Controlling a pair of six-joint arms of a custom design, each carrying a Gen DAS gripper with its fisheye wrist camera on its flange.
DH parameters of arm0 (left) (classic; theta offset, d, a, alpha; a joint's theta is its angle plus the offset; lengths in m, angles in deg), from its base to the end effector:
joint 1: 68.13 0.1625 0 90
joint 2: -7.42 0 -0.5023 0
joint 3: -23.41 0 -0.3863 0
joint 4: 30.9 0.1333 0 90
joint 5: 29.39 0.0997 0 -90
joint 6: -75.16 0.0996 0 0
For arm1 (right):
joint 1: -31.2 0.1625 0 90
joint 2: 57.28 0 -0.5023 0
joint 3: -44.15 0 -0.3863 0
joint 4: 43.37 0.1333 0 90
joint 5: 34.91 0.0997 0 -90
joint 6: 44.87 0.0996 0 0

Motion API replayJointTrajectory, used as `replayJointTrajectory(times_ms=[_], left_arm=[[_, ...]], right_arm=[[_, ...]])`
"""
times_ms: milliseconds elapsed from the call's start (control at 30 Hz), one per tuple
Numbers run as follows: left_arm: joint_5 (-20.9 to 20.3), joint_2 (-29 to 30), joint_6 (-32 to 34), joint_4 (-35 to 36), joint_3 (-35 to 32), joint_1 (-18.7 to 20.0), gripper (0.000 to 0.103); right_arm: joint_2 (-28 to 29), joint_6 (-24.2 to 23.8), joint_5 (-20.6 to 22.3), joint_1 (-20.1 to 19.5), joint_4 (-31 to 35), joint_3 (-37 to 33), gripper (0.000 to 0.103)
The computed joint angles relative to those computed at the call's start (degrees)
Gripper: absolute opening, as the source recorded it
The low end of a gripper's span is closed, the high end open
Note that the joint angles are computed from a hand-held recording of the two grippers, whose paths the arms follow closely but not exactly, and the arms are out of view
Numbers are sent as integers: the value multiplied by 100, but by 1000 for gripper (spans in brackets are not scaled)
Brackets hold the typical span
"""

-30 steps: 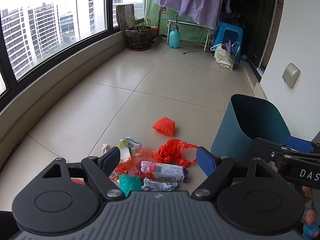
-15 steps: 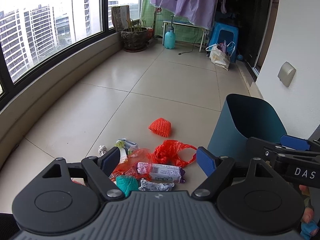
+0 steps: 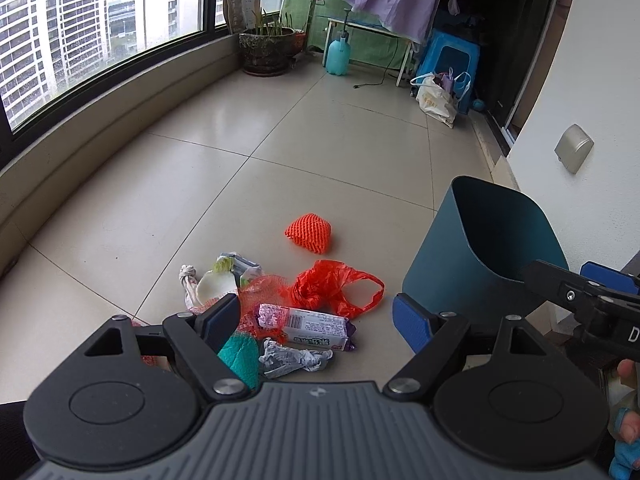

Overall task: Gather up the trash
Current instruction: 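Lower the left tool toward the orange mesh net while the right tool grips the bin rim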

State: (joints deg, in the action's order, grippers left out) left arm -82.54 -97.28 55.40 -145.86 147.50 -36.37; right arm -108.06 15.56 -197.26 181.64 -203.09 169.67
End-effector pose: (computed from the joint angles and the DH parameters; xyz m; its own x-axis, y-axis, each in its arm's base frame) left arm -0.1908 -0.3451 0.4505 -0.7291 0.4344 -0.5289 0.6373 0.7127 -0.2931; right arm 0.4677 -0.2211 0.1402 -0.7917 0.2770 0.5446 -0.3606 0.5077 -0.7825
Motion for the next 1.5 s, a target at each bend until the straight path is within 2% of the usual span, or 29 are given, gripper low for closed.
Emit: replayJointTrajectory(times_ms=[67, 133, 200, 267, 433, 533, 600, 667, 733, 867, 967, 1067, 1133, 1333, 1433, 1500], left_arm=[[-88, 86, -28, 48, -90, 87, 83], [-70, 172, -89, 98, -182, 161, 83], [239, 284, -159, 226, -229, 136, 83], [430, 384, -166, 243, -293, 196, 83], [698, 669, -26, 169, -490, 433, 83], [606, 1008, 129, 176, -758, 700, 83], [614, 1185, 276, -14, -821, 831, 83], [816, 1385, 463, -218, -795, 907, 83], [980, 1643, 550, -253, -842, 1052, 83], [676, 2232, 427, 322, -1244, 1521, 83], [737, 2618, 365, 458, -1362, 1736, 83], [820, 3024, 178, 430, -1530, 2008, 83], [710, 3225, 38, 429, -1672, 2212, 83], [728, 3691, -341, 490, -1844, 2620, 83], [741, 3829, -460, 491, -1846, 2749, 83], [809, 3917, -542, 431, -1822, 2814, 83]], right_arm=[[-199, 253, 13, -16, 599, -67, 98], [-378, 244, 28, -53, 894, -92, 97], [-563, 453, -121, -102, 1582, -182, 97], [-729, 432, -181, -194, 1889, -221, 98], [-1000, -241, 22, -556, 1153, -55, 98], [-1093, -754, 323, -835, 533, 72, 94], [-1148, -752, 428, -1015, 579, 77, 90], [-1162, -919, 510, -1187, 350, 133, 90], [-1181, -902, 573, -1346, 351, 156, 89], [-1238, -794, 791, -1710, 541, 200, 88], [-1291, -757, 970, -1990, 516, 260, 87], [-1348, -707, 1208, -2253, 391, 327, 82], [-1341, -652, 1317, -2365, 464, 322, 78], [-1244, -1326, 1713, -2566, 59, 404, 75], [-1454, -1124, 1464, -2591, 295, 441, 73], [-1692, -799, 1174, -2629, 678, 513, 73]])
